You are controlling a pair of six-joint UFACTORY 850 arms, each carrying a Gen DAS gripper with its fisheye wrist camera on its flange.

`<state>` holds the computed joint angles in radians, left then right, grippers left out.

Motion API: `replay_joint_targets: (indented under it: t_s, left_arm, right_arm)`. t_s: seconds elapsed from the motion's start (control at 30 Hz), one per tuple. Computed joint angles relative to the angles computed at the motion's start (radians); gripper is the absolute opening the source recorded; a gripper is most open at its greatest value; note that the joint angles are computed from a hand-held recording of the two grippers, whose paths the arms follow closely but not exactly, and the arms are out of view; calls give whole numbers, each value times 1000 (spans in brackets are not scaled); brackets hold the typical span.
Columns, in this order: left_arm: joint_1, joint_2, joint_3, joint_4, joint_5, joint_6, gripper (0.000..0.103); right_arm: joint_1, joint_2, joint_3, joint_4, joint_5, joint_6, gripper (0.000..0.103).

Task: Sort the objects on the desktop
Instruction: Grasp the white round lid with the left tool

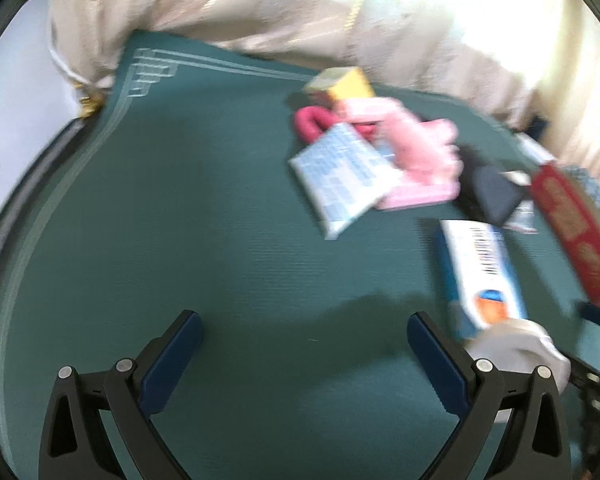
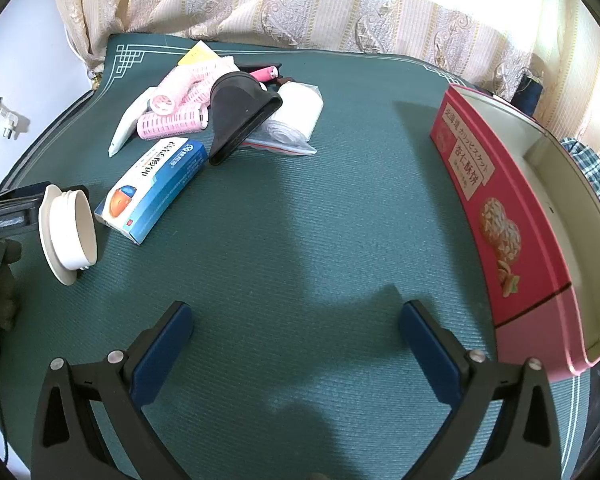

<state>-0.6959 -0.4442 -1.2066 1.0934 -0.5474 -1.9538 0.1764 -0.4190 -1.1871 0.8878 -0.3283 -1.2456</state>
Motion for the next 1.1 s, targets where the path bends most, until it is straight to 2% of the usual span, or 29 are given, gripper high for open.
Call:
replay_joint_targets:
  t_s: [0.07, 0.13, 0.2, 0.27, 0.53, 0.87, 0.93, 1.1]
  left_arm:
    - [0, 36, 53, 150, 85, -152, 103]
    - [-6, 62, 93, 290, 129, -305, 103]
    - [-16, 76, 116, 401, 145, -419, 103]
    - [-41, 83, 123, 439, 117, -450, 103]
    - [-108, 82, 95, 478, 55, -421, 103]
    - [-143, 31, 4, 465, 88, -322, 103]
    - [-143, 14, -15, 442, 85, -293, 103]
    - [-129, -44, -83, 289, 75, -137, 103]
  right_arm:
    - [2, 0, 0, -4, 0, 3, 103]
    - [5, -6, -8, -23, -7, 19, 103]
    - [-1, -6, -13, -36, -22, 22, 103]
    - [-1, -12, -20, -47, -28, 28, 103]
    - [-3, -14, -26, -60, -37, 37, 103]
    - [-6, -17, -30, -35, -51, 19, 103]
    - [-20, -19, -33, 39, -85, -37, 103]
    - [-92, -47, -58, 254, -264, -157, 103]
